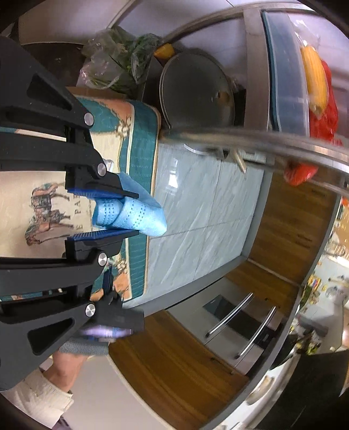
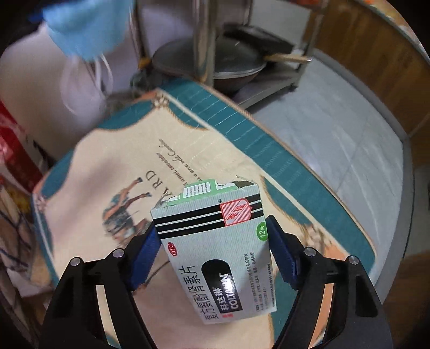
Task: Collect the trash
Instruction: 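Carry the blue mask and medicine box over the bin with both tools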
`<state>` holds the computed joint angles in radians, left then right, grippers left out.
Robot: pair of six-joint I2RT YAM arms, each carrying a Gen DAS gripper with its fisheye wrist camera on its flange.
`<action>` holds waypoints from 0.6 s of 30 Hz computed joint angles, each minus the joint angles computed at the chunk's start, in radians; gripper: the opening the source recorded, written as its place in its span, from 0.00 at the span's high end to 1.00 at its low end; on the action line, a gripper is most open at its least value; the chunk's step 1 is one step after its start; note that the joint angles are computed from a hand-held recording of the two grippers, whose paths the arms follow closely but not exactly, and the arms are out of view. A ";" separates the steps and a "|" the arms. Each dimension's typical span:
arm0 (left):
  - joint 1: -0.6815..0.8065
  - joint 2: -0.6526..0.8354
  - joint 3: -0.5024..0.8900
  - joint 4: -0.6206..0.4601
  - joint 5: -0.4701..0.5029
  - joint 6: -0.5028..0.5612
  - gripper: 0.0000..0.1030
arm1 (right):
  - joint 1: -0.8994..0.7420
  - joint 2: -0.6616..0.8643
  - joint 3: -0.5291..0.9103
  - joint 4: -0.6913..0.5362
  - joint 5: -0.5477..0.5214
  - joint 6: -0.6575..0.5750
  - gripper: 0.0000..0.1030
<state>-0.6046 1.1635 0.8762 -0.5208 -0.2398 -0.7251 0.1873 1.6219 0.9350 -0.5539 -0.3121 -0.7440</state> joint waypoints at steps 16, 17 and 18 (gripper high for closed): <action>-0.232 0.304 0.166 0.136 0.011 -0.062 0.81 | -0.603 -0.392 -0.137 -0.238 -0.321 -0.112 0.26; -0.241 0.322 0.171 0.156 0.028 -0.070 0.81 | -0.639 -0.394 -0.131 -0.256 -0.334 -0.132 0.26; -0.256 0.350 0.188 0.168 0.038 -0.075 0.81 | -0.682 -0.392 -0.123 -0.274 -0.351 -0.152 0.26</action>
